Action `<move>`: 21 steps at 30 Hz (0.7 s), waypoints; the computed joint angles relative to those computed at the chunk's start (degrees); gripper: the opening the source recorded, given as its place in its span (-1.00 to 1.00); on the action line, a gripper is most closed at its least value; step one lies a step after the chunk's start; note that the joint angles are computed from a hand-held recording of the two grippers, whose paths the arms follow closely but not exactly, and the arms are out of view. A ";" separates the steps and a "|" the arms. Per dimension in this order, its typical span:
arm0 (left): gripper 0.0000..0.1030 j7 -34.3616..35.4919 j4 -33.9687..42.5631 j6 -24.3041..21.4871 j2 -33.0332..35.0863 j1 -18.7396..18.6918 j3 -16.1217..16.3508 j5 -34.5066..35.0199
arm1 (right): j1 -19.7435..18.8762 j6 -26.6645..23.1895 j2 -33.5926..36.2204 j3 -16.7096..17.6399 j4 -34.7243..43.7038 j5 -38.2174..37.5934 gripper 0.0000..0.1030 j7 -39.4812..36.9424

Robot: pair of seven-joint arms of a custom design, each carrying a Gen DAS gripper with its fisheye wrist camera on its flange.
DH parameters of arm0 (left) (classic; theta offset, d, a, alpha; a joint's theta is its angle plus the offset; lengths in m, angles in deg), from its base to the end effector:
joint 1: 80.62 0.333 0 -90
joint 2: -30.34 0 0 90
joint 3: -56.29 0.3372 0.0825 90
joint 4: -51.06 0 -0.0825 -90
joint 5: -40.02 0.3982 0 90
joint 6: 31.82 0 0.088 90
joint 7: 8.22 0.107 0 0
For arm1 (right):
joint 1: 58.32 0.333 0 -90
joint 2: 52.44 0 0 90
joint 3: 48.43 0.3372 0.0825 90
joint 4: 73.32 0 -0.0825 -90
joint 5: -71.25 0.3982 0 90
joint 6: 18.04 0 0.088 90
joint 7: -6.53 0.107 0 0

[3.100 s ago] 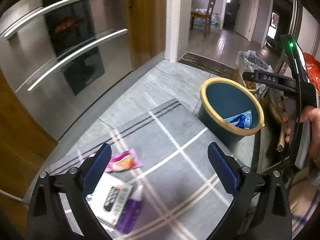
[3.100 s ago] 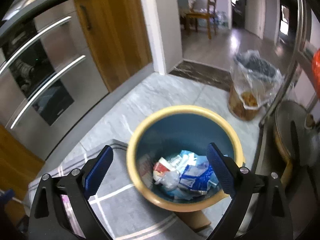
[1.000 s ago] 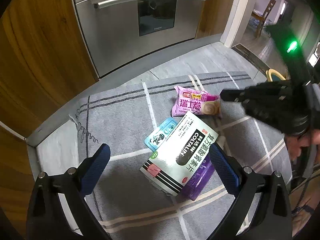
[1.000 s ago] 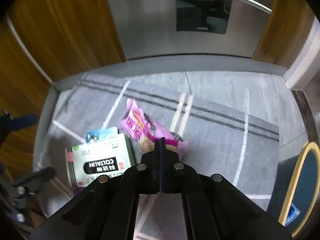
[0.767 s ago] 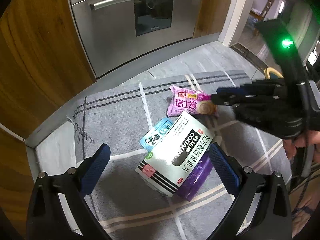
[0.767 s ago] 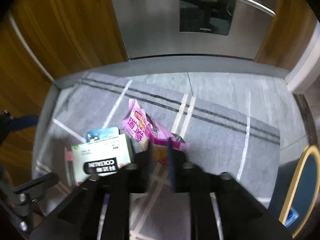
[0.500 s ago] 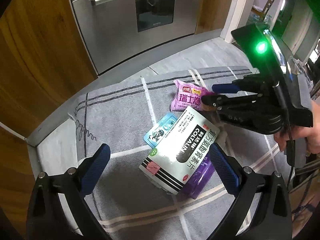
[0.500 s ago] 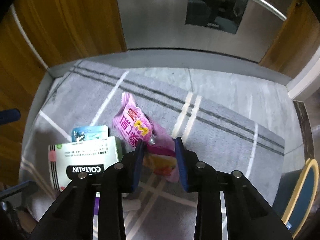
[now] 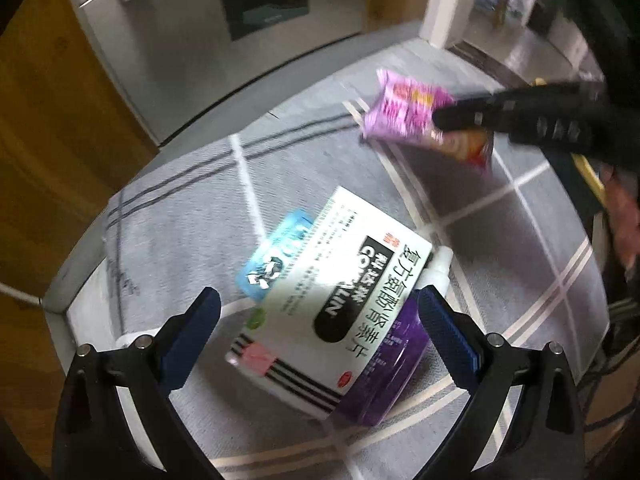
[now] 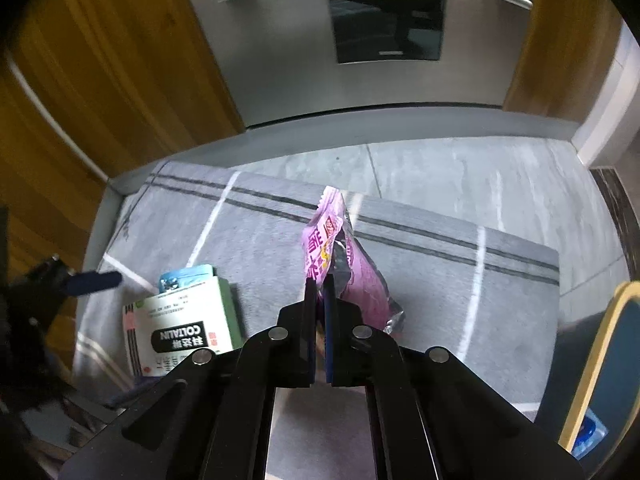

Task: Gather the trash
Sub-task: 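Grasp the pink snack wrapper with the right tool and lift, then grasp the white COLTALIN box with left tool while right carries wrapper toward bin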

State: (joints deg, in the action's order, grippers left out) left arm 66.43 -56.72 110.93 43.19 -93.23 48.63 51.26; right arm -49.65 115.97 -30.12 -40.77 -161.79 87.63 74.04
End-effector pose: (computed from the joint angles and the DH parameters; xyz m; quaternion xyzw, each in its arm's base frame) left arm 0.6222 -0.2250 0.4467 -0.6163 0.7613 -0.1444 0.1406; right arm 0.7023 0.1947 0.4887 -0.8336 0.4946 -0.0523 0.2403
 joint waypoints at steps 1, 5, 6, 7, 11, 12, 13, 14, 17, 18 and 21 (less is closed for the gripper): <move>0.89 -0.23 0.50 -0.57 0.63 -0.33 0.13 0.89 | -0.13 0.08 -0.09 -0.14 -0.11 0.10 -0.92 0.32; 0.89 -1.35 1.40 -0.73 2.06 -0.85 0.37 1.52 | -0.74 0.00 -0.28 -0.21 -0.36 0.88 -0.92 0.72; 0.89 -1.59 1.50 -0.78 2.24 -0.90 0.48 1.55 | -0.76 0.07 -0.37 -0.23 -0.50 0.86 -0.92 0.71; 0.89 -1.36 1.67 -0.87 2.52 -0.82 0.43 1.24 | -0.80 -0.05 -0.27 -0.18 -0.36 0.96 -0.92 0.65; 0.65 1.34 3.17 -2.73 4.08 -0.97 0.17 0.76 | -0.89 0.09 -0.42 -0.26 -0.62 1.00 -0.92 0.81; 0.63 1.84 3.02 -2.46 4.07 -0.95 0.15 0.57 | -0.93 0.14 -0.51 -0.29 -0.71 1.07 -0.92 0.92; 0.59 2.61 2.81 -2.00 3.94 -0.75 -0.01 -0.10 | -1.04 0.16 -0.63 -0.24 -0.83 1.29 -0.92 0.85; 0.58 3.38 2.52 -1.64 3.70 -0.53 -0.26 -1.09 | -1.12 0.19 -0.72 -0.22 -0.93 1.41 -0.92 0.71; 0.54 3.33 1.93 -0.80 2.93 -0.95 0.15 -0.74 | -1.08 0.12 -1.18 -0.47 -1.26 1.10 -0.92 0.87; 0.54 2.96 1.68 -0.39 2.61 -1.11 0.31 -0.32 | -1.03 0.07 -1.36 -0.56 -1.34 0.96 -0.92 1.10; 0.54 1.73 0.38 1.83 1.26 -1.12 0.54 0.13 | -1.09 0.59 -2.71 -0.62 -2.22 1.24 -0.92 1.34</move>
State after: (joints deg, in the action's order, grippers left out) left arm 68.15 -56.34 112.76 44.44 -94.35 49.17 51.39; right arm -50.74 116.56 -32.83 -41.38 -164.01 88.87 75.39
